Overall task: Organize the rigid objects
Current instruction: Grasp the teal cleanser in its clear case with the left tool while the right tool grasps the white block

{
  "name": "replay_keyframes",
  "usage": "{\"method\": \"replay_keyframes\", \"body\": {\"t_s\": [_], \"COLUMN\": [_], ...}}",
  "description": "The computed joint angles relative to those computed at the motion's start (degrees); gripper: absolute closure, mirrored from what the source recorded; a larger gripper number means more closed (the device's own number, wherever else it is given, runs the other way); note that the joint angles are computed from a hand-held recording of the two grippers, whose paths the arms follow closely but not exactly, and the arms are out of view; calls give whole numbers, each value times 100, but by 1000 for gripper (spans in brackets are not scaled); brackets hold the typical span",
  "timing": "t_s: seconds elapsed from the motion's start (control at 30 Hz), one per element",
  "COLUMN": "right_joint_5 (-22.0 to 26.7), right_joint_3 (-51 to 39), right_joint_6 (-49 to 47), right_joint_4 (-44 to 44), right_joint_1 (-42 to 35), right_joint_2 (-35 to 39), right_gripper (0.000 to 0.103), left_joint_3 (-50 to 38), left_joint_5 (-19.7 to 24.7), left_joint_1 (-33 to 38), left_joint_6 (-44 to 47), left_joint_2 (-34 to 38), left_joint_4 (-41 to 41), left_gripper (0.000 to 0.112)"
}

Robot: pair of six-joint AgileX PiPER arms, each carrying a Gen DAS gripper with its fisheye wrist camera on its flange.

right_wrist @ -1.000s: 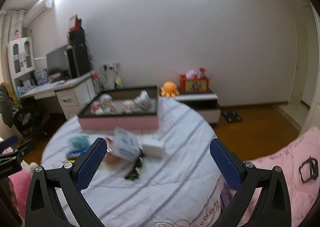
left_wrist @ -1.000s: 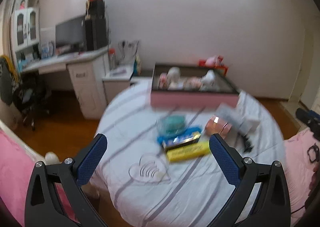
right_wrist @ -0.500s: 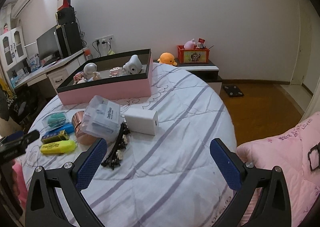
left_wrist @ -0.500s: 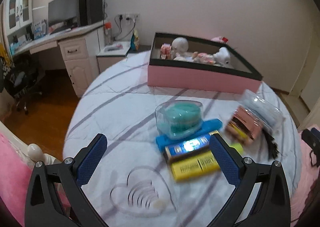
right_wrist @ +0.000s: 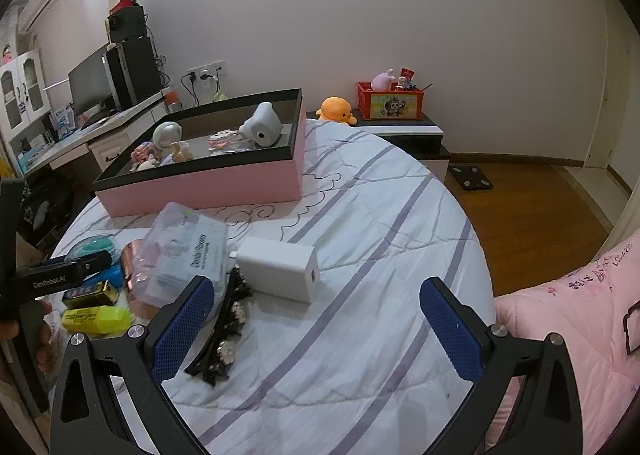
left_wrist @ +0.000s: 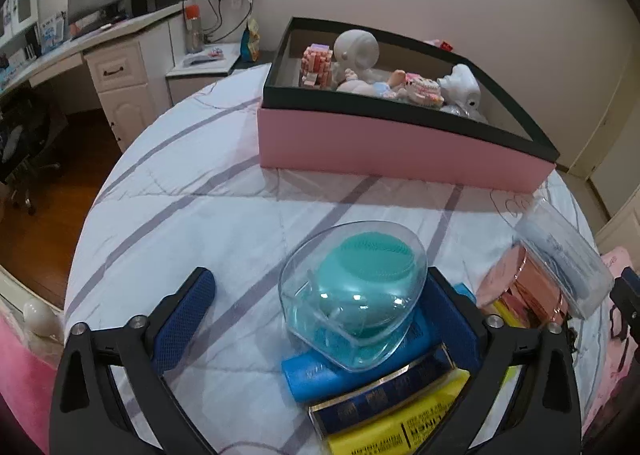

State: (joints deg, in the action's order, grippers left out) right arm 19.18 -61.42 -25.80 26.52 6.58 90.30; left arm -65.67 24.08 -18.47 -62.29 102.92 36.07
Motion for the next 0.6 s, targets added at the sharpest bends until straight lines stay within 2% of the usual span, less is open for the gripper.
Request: {"method": "replay_keyframes", "body": {"t_s": [0.03,0.1,0.27,0.37,0.6], "right_joint_5": [3,21,126,306,757], "right_joint_3": [-41,-131,-441,-652,-1361], "right_joint_6": [59,189,1294,1184,709], "right_joint_4": [-47,-182,-1524,-1528,-1386], "right_joint_1": [-5,-1,175,238,413], "right_joint_2": [47,154,479,670,1281], "right_gripper": [0,0,0,0,0], "left_joint_3": [30,107,204,267,501], "left_joint_5": [-71,-227,165,451,519], "left_joint_1": [-4,-18,-273,-448,-656], "left_joint_6": [45,36,-1020,-1314,-1401], "left_joint_2": [-16,-74,-185,-295,-576], "left_joint_4": [23,111,1177,1563,1613], "left_gripper": [35,51,51,51,51]}}
